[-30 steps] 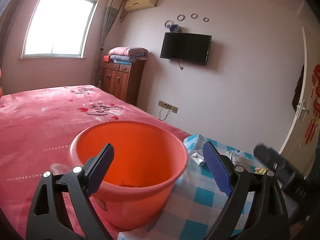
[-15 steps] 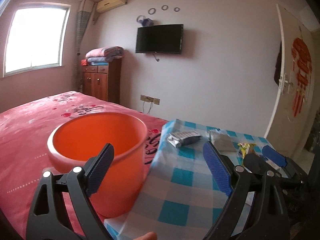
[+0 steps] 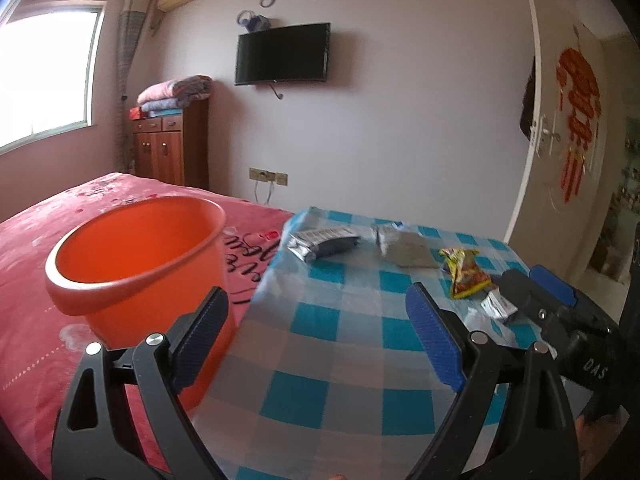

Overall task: Collect trash
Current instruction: 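Move both tools back over the table toward the remaining packages, then grasp the yellow chip bag with the left gripper while the right gripper grasps the milk carton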

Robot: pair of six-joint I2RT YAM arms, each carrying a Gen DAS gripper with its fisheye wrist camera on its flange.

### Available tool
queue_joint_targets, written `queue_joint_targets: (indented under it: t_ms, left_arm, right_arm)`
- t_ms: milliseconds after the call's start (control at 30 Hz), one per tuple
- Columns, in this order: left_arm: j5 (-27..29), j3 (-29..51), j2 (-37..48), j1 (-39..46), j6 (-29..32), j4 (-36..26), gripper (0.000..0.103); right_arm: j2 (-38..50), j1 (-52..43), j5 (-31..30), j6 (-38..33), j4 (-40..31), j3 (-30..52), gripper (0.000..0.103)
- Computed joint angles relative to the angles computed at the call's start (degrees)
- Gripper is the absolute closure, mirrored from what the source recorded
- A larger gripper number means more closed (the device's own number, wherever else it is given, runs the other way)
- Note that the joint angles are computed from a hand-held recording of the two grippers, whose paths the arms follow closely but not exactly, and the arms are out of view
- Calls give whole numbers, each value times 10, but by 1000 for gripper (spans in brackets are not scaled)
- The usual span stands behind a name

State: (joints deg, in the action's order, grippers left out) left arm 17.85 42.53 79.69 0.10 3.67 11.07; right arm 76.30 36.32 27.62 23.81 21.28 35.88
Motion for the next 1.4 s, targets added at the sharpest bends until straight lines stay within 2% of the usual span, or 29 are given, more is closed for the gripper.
queue_joint_targets:
  t_ms: [500,700,833,1033,1300,1400]
  left_arm:
    - [-53,-1,35,-123,33,-11,12]
    - [-91,17,66,-192,63,-16,12]
    - [-102,51,101,-223,72,-33,12]
    - [-107,161,181,-261,53,-78,12]
    - [-105,405,359,-303,-24,-192,13]
    - [-105,510,432,-314,-46,-245,16]
  right_arm:
    - [-96,-128,-38,-29,2,-94,5]
    - [-126,-218,-97,0,-31,-108,5]
    - [-129,-298,-162,35,-62,-112,5]
    - [-108,-397,-235,47,-89,-102,5]
    - [-64,-512,-335,67,-131,-74,5]
    - [-45,-535,-357,68,-147,-63,5]
